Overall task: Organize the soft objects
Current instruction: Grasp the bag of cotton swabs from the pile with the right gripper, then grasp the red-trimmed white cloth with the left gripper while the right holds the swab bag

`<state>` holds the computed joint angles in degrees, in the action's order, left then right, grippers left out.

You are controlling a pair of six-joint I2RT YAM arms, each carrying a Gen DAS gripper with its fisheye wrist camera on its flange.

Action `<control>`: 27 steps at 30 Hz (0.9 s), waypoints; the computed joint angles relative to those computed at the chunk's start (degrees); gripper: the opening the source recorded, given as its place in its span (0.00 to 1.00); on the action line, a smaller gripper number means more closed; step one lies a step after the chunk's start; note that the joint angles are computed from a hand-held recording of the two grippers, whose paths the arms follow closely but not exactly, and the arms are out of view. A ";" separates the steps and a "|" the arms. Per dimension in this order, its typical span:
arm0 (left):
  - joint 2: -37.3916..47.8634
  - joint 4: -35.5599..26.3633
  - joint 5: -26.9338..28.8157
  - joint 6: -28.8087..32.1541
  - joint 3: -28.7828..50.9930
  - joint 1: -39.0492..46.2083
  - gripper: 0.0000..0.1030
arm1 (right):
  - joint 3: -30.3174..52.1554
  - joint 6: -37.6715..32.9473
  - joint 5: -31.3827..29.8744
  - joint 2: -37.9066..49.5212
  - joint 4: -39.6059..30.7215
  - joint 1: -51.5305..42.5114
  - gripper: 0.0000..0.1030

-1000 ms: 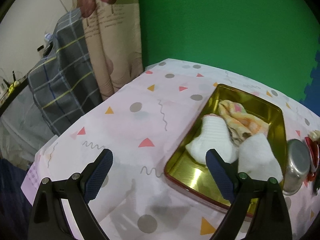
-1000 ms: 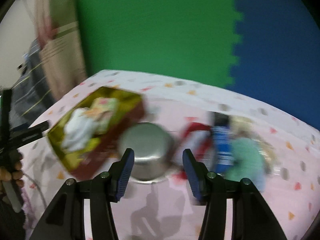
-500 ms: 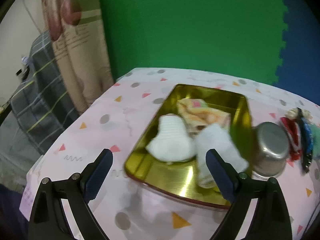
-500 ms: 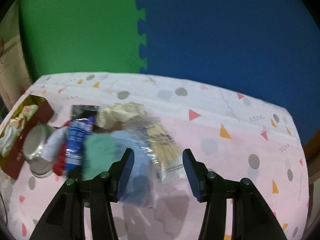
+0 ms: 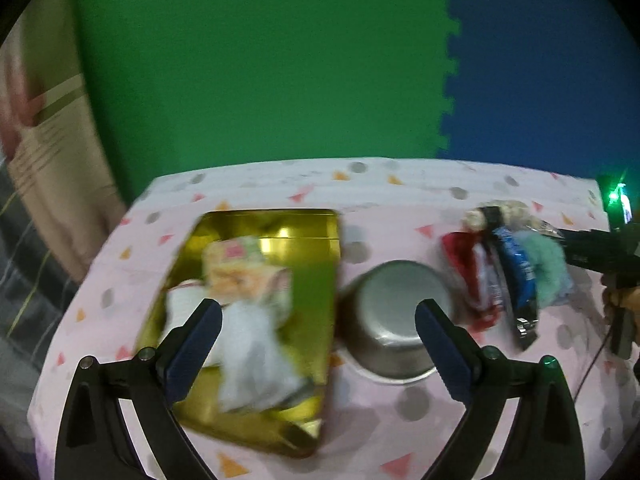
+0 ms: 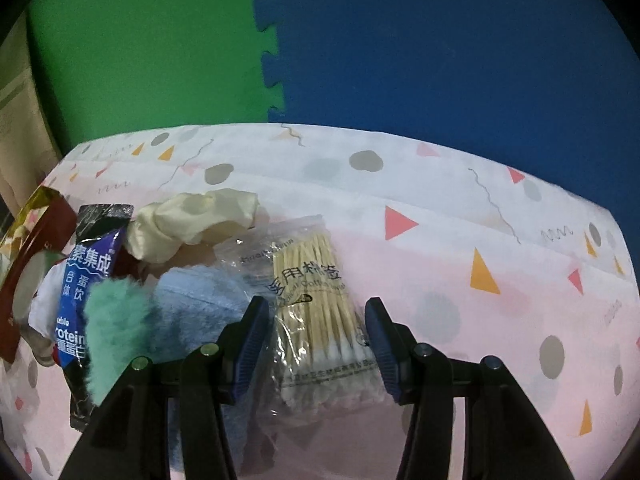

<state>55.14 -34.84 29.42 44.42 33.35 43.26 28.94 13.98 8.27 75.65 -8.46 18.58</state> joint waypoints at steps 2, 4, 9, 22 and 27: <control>-1.16 -0.21 -1.77 -3.12 -0.70 -5.17 0.94 | -1.17 -0.11 -1.37 -0.67 0.90 -1.31 0.40; -1.98 -0.07 -3.77 -6.56 -1.38 -10.44 0.94 | -2.36 0.01 -1.29 -2.23 0.59 -1.90 0.33; -3.26 1.27 -8.10 -12.27 -2.97 -20.62 0.94 | -6.77 0.71 1.18 -10.20 -2.80 -2.39 0.31; 10.32 5.21 -18.49 -24.72 1.97 -39.86 0.77 | -16.45 5.35 1.10 -36.19 -17.09 -4.55 0.32; 18.43 3.70 -19.66 -27.48 6.95 -42.12 0.66 | -16.44 5.54 1.25 -35.79 -16.71 -4.19 0.32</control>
